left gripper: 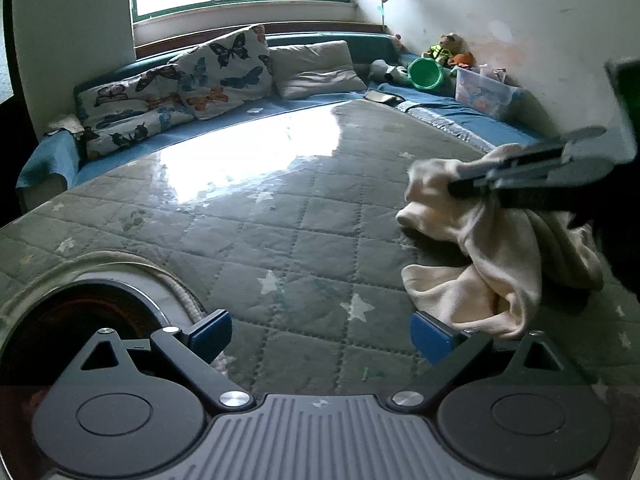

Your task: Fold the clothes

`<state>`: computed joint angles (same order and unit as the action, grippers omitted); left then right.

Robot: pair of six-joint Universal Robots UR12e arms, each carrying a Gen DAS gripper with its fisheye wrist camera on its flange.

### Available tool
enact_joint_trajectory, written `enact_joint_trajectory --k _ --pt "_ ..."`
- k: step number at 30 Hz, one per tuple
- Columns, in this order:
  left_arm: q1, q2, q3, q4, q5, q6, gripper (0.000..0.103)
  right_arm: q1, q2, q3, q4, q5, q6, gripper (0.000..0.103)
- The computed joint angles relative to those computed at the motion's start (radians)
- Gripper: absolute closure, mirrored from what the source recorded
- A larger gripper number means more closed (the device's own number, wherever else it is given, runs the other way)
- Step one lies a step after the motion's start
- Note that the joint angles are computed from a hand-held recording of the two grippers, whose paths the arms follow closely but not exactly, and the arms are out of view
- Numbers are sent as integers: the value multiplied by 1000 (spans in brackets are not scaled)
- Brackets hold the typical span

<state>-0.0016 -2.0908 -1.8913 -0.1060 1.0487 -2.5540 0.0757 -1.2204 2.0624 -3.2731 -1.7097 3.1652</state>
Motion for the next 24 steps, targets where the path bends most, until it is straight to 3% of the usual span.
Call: enact_joint_trajectory --k 8,16,23,24 --pt "3 8 -9 -40 -72 56 5 -5 -59 42 -177 54 0 93" --pt "13 29 -34 -78 -206 160 3 -15 -101 65 -230 93 12 93" --pt "-3 18 -37 -50 -246 186 5 -15 -116 71 -239 137 1 93" --pt "-7 16 -35 -45 -250 186 9 -14 -116 69 -236 144 -1 93"
